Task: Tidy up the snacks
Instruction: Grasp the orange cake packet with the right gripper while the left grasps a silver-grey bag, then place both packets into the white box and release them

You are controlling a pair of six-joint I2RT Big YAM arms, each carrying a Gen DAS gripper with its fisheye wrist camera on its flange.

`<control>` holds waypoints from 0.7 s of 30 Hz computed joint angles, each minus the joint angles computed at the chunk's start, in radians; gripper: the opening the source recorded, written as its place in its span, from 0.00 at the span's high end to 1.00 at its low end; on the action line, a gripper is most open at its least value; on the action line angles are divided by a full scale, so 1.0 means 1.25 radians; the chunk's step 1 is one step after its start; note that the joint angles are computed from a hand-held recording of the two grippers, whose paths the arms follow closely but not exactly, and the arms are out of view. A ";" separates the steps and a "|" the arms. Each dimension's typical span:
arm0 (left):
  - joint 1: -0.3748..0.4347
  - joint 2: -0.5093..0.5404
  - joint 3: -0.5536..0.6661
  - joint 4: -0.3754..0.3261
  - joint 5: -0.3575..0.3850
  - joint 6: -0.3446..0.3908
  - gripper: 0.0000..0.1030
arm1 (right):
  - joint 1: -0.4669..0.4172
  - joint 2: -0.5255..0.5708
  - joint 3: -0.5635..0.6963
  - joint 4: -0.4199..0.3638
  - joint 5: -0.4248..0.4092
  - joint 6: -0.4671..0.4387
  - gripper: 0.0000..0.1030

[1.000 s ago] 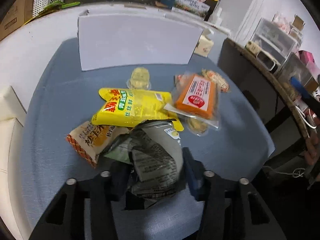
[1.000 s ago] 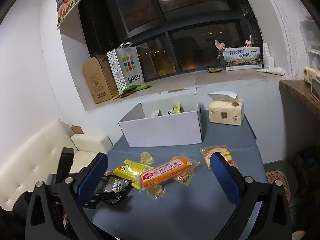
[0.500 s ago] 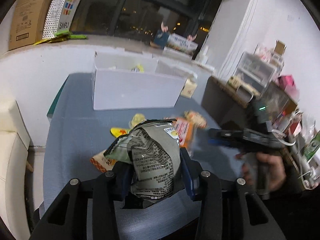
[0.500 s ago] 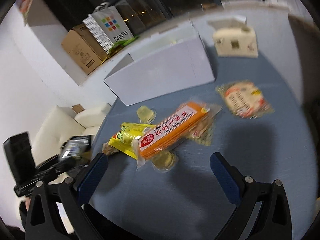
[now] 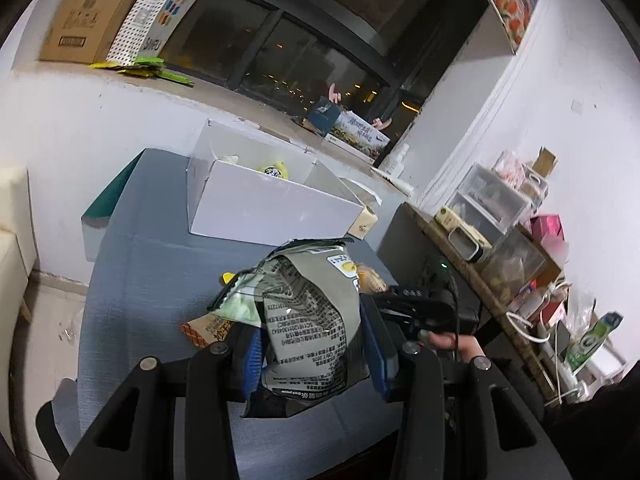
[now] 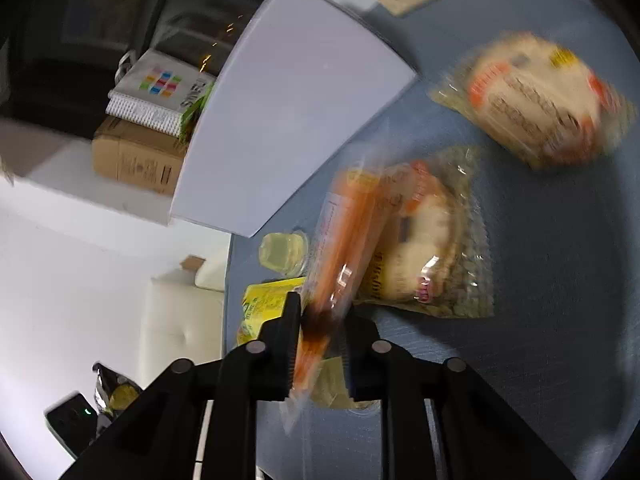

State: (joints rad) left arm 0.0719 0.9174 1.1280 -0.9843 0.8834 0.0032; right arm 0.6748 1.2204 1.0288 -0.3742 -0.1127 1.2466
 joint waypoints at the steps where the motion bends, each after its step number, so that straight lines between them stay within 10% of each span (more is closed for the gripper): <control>1: 0.002 0.003 0.000 0.002 0.000 -0.003 0.54 | 0.006 -0.007 -0.001 -0.002 0.014 -0.012 0.83; 10: -0.024 0.037 0.051 0.050 -0.019 -0.017 0.54 | 0.032 -0.074 0.056 -0.055 0.116 -0.134 0.88; 21: -0.182 0.320 0.383 0.119 -0.230 -0.019 0.54 | -0.010 0.071 0.459 -0.355 0.330 -0.489 0.88</control>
